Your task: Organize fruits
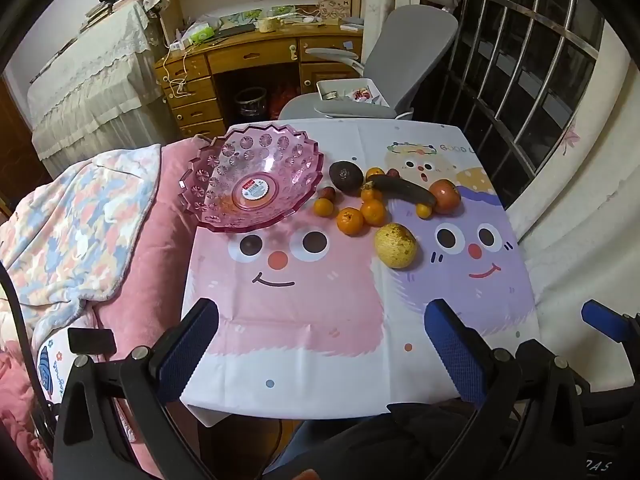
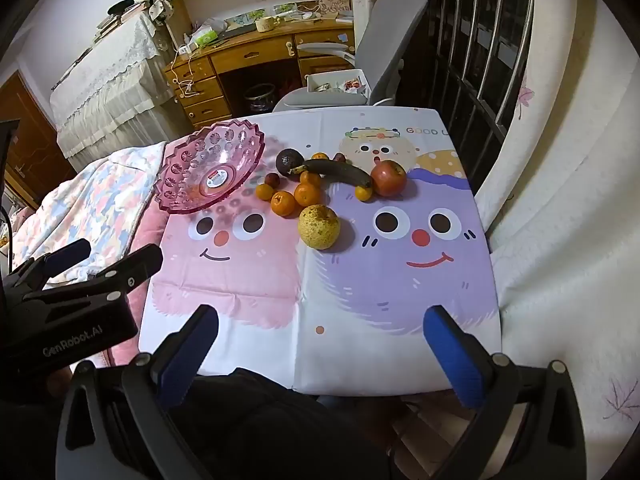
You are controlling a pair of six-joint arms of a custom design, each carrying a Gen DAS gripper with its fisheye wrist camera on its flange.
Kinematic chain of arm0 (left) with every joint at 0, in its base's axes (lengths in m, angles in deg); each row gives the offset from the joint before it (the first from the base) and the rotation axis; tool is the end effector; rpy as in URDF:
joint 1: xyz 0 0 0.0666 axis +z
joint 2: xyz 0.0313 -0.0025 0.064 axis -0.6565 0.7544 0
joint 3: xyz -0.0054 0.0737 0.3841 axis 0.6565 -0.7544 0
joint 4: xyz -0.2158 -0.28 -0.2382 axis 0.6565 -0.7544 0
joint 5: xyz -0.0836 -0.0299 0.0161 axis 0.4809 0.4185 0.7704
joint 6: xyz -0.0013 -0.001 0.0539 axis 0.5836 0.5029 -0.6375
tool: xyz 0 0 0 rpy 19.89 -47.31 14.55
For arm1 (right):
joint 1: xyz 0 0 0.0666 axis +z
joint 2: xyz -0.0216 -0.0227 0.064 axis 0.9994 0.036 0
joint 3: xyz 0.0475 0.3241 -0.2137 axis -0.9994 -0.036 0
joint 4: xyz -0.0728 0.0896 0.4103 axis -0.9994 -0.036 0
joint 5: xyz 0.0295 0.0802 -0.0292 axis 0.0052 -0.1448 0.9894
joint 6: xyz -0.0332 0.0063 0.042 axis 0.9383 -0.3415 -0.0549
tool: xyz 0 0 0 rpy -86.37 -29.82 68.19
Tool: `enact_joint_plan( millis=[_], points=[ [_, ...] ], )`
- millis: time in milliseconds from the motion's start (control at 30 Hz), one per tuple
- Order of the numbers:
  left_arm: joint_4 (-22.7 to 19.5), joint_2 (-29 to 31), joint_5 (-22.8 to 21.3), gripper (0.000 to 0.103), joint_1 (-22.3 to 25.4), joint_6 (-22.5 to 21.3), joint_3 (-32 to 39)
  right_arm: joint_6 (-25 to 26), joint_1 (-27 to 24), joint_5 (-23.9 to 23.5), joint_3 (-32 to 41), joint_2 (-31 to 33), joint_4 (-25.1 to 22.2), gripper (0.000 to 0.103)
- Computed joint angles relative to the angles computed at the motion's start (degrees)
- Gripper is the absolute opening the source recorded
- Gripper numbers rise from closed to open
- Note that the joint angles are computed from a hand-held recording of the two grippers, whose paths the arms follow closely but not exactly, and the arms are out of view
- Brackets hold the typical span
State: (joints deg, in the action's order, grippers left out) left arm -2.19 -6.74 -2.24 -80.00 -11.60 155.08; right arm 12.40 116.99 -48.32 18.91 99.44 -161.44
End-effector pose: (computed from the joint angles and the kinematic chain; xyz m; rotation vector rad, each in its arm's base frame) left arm 0.3732 -0.3006 0.5405 0.7327 2.5292 -0.2179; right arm 0.2592 0.1299 0.5405 0.6849 2.5745 -0.0261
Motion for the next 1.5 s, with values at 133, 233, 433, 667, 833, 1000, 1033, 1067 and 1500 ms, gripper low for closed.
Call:
enact_joint_plan(
  millis=[133, 233, 433, 667, 833, 1000, 1033, 1067, 1500],
  points=[
    [-0.16, 0.14, -1.10, 0.102, -0.26, -0.07, 0.06, 0.04, -0.17, -0.25, 0.11, 0.18, 0.01, 0.103],
    [-0.16, 0.25, -1.04, 0.102, -0.30, 0.13, 0.00, 0.08, -0.18, -0.14, 0.17, 0.29, 0.03, 0.103],
    [0.05, 0.21, -1.11, 0.102, -0.41, 0.19, 0.08, 0.36, -0.34, -0.15, 0.17, 0.53, 0.38, 0.103],
    [-0.83, 1.43, -0.98, 0.102, -0.88, 0.62, 2.01, 0.67, -0.59, -0.27, 0.37, 0.99, 0.35, 0.103],
    [-0.19, 1.76, 0.99, 0.102, 0.58, -0.88, 1.89, -0.41, 0.38, 0.33, 0.50, 1.71, 0.23, 0.103],
    [-0.35, 1.91, 1.36, 0.102, 0.72, -1.01, 2.06, 0.52, -0.45, 0.04, 1.08, 2.23, 0.25, 0.103],
    [-0.21, 1.85, 1.34, 0.102, 0.72, -0.94, 1.94, 0.52, -0.39, 0.00, 1.32, 2.40, 0.12, 0.103],
    [-0.17, 1.86, 1.32, 0.102, 0.67, -0.89, 1.92, 0.49, -0.33, 0.01, 1.20, 2.42, 0.18, 0.103],
    [1.34, 1.56, 5.44, 0.101, 3.62, -6.86, 0.80, -4.45, 2.93, 3.16, 2.93, 4.98, -1.17, 0.103]
  ],
)
